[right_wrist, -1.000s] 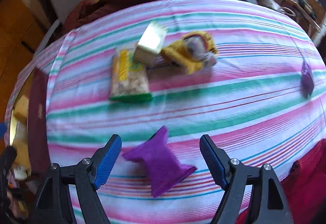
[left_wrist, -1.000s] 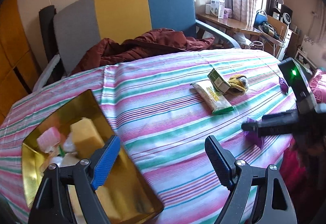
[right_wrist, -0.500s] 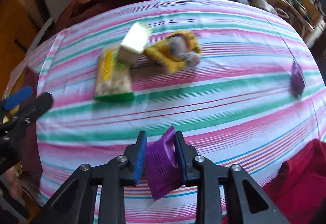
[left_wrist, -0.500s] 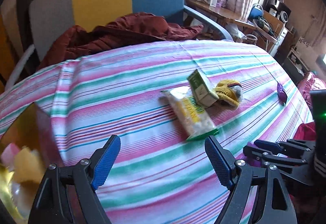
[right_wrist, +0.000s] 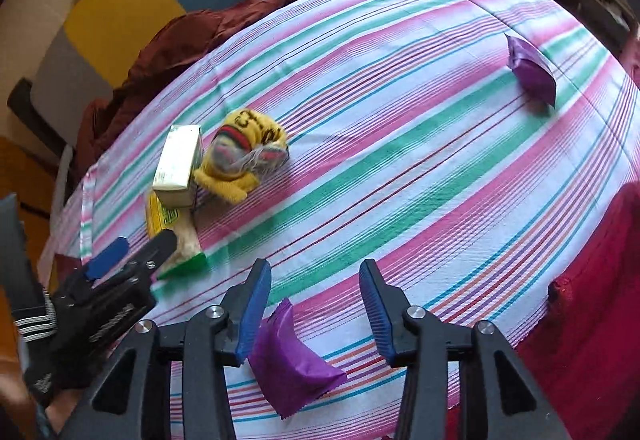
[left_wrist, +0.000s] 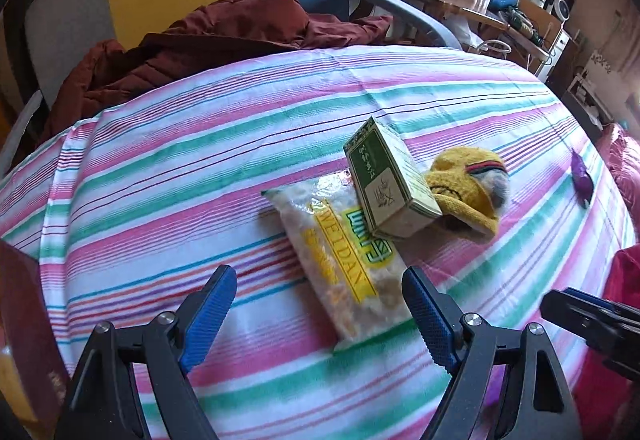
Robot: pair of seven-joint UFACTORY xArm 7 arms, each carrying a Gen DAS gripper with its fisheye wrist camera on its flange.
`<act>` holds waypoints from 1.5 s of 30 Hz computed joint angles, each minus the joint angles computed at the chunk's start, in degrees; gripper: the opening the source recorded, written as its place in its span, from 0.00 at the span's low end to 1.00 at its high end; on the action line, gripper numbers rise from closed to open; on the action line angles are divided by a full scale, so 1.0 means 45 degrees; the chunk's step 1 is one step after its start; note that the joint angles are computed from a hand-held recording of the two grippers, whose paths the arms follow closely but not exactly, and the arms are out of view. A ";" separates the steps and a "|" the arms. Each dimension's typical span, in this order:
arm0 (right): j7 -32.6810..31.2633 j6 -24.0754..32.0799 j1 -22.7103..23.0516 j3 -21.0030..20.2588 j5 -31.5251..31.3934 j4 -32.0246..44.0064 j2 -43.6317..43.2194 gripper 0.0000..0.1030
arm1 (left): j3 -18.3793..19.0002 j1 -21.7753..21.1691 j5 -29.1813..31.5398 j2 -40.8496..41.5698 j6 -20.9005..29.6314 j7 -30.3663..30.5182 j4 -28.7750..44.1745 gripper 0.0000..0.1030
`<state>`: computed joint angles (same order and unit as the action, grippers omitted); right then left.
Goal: Organize objects
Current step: 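Grasp the purple pouch with the right tool while the left approaches the snack bag, then grasp the WEIDAN snack bag with the left tool and lift it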
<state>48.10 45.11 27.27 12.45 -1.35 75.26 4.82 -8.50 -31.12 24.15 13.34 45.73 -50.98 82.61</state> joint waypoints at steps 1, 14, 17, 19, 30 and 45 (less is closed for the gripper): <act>0.0038 -0.0030 0.0003 0.0002 0.0026 -0.0017 0.0001 0.46 | 0.0023 0.0004 0.0042 0.0067 -0.0115 -0.0055 0.0022 0.83; -0.0469 -0.0040 0.0056 -0.0044 0.0270 0.0386 0.0596 0.47 | 0.0402 0.0125 0.0378 0.0046 -0.1746 -0.0245 -0.0663 0.45; -0.0323 -0.0260 0.0059 -0.0102 0.0182 0.0276 0.0520 0.47 | 0.0323 0.0170 0.0628 -0.0689 -0.1945 -0.0786 -0.1631 0.43; -0.0244 -0.0351 0.0039 -0.0120 0.0129 0.0155 0.0416 0.47 | 0.0181 0.0184 0.0843 -0.1112 -0.1756 -0.1256 -0.2092 0.43; -0.0169 -0.0339 0.0083 -0.0087 -0.0128 0.0154 0.0428 0.47 | -0.1222 0.0655 0.1460 -0.3698 -0.1957 -0.3233 -0.5089 0.43; 0.0194 -0.0895 0.0326 -0.0130 -0.0806 0.0337 0.0642 0.47 | -0.2313 0.1244 0.2928 -0.4786 -0.2462 -0.4015 -0.6455 0.44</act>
